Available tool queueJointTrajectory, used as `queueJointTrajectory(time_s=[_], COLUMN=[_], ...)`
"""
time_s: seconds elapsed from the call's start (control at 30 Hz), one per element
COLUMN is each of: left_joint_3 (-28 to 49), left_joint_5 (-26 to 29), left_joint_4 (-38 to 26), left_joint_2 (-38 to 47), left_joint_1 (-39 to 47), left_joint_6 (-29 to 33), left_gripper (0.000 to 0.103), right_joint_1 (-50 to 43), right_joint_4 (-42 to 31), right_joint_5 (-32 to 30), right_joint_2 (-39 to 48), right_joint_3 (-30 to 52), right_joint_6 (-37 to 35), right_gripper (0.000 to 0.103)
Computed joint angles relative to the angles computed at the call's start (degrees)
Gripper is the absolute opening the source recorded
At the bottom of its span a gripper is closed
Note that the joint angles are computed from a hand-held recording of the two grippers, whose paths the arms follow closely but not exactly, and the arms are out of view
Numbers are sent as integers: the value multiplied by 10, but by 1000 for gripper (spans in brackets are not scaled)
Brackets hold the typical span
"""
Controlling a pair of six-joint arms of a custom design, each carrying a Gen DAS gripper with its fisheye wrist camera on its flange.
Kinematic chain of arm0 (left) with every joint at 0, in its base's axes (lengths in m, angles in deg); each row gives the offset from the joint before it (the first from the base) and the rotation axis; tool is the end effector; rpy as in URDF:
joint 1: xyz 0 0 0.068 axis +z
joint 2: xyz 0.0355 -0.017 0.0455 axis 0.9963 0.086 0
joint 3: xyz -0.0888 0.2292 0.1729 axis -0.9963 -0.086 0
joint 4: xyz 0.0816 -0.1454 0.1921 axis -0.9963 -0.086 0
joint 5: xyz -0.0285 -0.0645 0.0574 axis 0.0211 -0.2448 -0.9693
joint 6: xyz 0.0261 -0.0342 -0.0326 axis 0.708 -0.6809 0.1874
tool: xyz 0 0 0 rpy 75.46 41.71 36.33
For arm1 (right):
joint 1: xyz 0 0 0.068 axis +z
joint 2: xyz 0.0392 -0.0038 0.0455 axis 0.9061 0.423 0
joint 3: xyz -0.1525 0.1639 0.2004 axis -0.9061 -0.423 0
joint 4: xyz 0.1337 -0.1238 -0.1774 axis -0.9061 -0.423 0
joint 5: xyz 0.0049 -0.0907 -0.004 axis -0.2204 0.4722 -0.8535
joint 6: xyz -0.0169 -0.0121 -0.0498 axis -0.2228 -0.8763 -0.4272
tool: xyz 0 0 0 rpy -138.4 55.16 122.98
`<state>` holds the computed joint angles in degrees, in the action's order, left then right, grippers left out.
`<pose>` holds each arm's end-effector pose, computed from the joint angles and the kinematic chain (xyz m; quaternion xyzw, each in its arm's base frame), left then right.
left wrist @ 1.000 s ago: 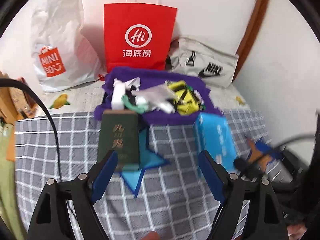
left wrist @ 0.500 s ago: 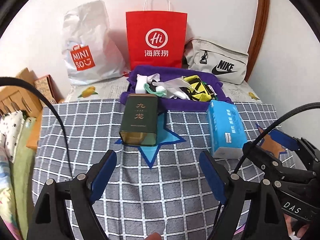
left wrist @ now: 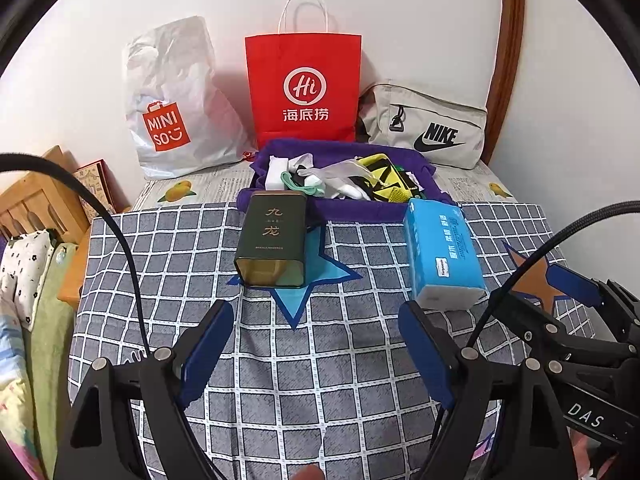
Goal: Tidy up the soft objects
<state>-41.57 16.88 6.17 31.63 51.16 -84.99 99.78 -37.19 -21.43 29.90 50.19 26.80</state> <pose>0.1756 -0.1009 0.2095 -0.0194 0.9301 0.0034 0.3668 0.1914 0.1228 0.2044 -0.0679 0.9265 0.0692 0.3636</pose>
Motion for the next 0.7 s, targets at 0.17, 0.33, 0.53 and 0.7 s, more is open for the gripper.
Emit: queueJointTrajectory(time_s=[0.17, 0.33, 0.53, 0.7], left_joint_3=[-1, -3, -4, -5], left_joint_5=[5, 3, -3, -2], left_joint_4=[-2, -2, -3, -1], left_joint_2=[1, 2, 5, 3], left_joint_1=[0, -1, -2, 0], left_joint_6=[-7, -9, -14, -10], left_gripper=[84, 84, 84, 84], right_joint_1=[4, 6, 12, 13], right_joint_4=[-6, -6, -4, -2], right_joint_5=[13, 11, 21, 17], right_joint_2=[-6, -5, -2, -4], right_joint_3=[-3, -6, -6, -9], right_joint_6=[7, 12, 15, 18], right_gripper=[82, 82, 82, 82])
